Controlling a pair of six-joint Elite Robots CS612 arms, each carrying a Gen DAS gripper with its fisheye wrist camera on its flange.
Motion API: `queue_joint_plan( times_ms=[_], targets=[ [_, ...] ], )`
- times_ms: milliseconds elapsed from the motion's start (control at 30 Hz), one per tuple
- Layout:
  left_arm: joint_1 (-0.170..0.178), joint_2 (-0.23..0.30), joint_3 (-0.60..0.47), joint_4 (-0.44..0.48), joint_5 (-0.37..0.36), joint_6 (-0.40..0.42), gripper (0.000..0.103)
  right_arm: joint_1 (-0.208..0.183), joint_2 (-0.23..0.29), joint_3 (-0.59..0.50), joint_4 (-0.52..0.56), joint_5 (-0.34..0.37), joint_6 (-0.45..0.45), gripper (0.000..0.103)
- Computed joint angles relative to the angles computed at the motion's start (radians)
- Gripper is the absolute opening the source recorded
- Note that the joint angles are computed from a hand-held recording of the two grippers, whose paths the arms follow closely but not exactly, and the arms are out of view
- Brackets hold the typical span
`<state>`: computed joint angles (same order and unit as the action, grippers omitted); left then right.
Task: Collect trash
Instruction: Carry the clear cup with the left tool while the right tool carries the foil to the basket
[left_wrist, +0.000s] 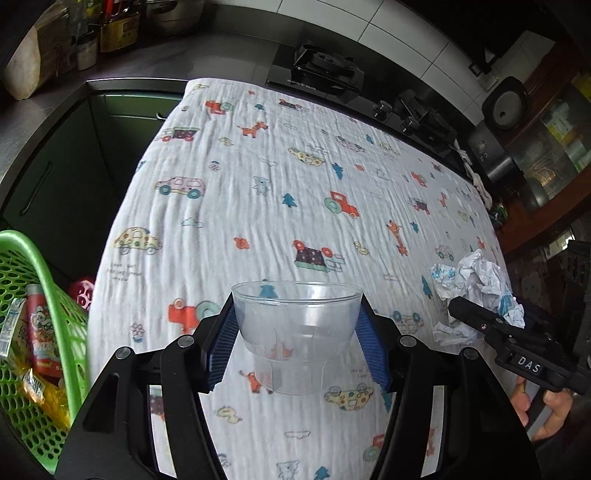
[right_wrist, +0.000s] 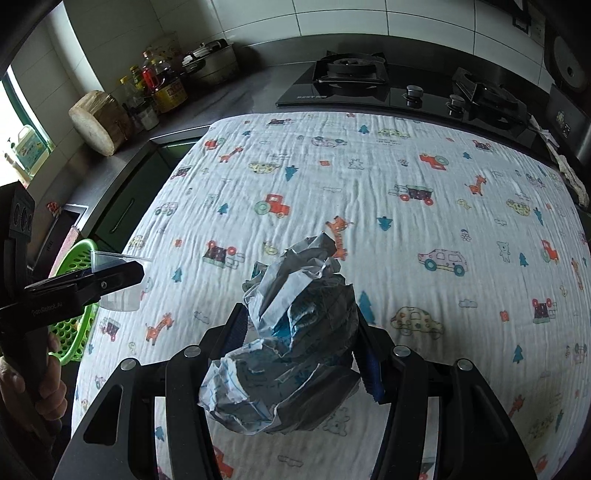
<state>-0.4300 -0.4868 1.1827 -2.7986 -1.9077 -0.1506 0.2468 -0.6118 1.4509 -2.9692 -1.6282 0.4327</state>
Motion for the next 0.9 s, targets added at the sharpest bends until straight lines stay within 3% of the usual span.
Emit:
queue_joint_plan(
  times_ms=[500, 900],
  targets=[
    [0.135, -0.081, 0.175, -0.128, 0.052, -0.06, 0.06, 0.11, 0.072, -0.2, 0.1, 0.028, -0.076, 0.053],
    [0.221, -0.083, 0.225, -0.147, 0.109, -0.067, 0.06, 0.174, 0.199, -0.463, 0.244, 0.097, -0.123, 0.053]
  ],
)
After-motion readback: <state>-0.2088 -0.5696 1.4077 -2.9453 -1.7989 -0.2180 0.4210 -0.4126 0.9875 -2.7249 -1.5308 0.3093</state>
